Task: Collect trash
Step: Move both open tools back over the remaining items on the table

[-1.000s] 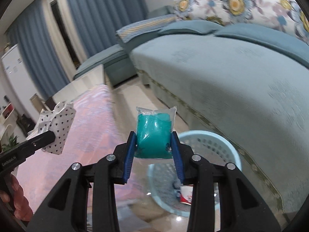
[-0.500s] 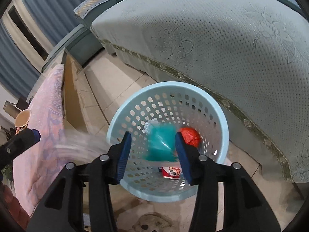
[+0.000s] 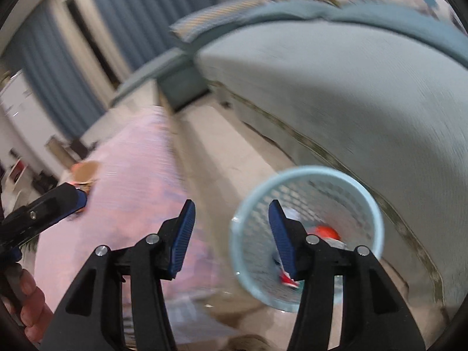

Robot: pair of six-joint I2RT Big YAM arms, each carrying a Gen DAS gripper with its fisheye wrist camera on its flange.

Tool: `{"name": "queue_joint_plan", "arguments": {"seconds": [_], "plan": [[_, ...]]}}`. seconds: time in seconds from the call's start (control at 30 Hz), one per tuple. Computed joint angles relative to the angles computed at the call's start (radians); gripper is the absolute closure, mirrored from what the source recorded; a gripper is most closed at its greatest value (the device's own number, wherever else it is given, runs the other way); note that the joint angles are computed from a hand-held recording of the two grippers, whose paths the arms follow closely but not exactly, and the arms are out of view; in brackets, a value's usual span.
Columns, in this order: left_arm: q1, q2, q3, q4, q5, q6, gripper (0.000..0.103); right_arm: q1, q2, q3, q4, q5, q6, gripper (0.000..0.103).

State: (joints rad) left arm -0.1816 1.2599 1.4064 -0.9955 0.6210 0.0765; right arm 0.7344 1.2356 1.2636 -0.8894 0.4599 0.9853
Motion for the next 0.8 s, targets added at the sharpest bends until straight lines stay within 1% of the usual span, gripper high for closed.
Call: {"name": "queue_joint_plan", "arguments": {"seconds": [0.07,0.17,0.27,0.3,0.37,0.43,0.5,0.57,0.6,0.67,0.7,0.73,0.8], "plan": [[0.054,-0.031,-0.001,0.005,-0.002,-0.011,0.051,0.027,0.052,0.078,0.023,0.008,-0.068,0.054],[0.155,-0.067,0.002,0.011,-0.017,-0.021,0.050,0.058,0.149,0.205,0.065,-0.005,-0.177,0.054],[0.256,-0.089,0.002,0.023,-0.063,-0.013,0.050,0.076,0.250,0.329,0.083,-0.030,-0.252,0.054],[0.283,-0.094,-0.001,0.029,-0.082,-0.007,0.050,0.083,0.298,0.385,0.089,-0.044,-0.284,0.054],[0.344,-0.103,-0.014,0.052,-0.141,0.002,0.049,0.090,0.364,0.465,0.083,-0.064,-0.324,0.054],[0.390,-0.101,-0.026,0.072,-0.179,-0.006,0.048,0.100,0.455,0.573,0.062,-0.075,-0.369,0.054],[0.432,-0.091,-0.042,0.084,-0.175,-0.031,0.048,0.106,0.519,0.650,0.046,-0.086,-0.394,0.054],[0.460,-0.073,-0.043,0.068,-0.142,-0.050,0.048,0.111,0.576,0.708,0.038,-0.100,-0.413,0.054],[0.472,-0.058,-0.039,0.042,-0.112,-0.054,0.048,0.115,0.588,0.717,0.035,-0.102,-0.413,0.054],[0.473,-0.044,-0.034,0.014,-0.096,-0.048,0.048,0.113,0.624,0.741,0.038,-0.132,-0.402,0.054],[0.469,-0.038,-0.029,0.003,-0.101,-0.033,0.048,0.107,0.652,0.775,0.024,-0.142,-0.402,0.054],[0.462,-0.039,-0.038,0.006,-0.110,-0.022,0.048,0.109,0.677,0.805,0.007,-0.141,-0.399,0.054],[0.448,-0.031,-0.036,0.006,-0.142,-0.005,0.048,0.111,0.700,0.831,-0.012,-0.140,-0.392,0.054]]}}
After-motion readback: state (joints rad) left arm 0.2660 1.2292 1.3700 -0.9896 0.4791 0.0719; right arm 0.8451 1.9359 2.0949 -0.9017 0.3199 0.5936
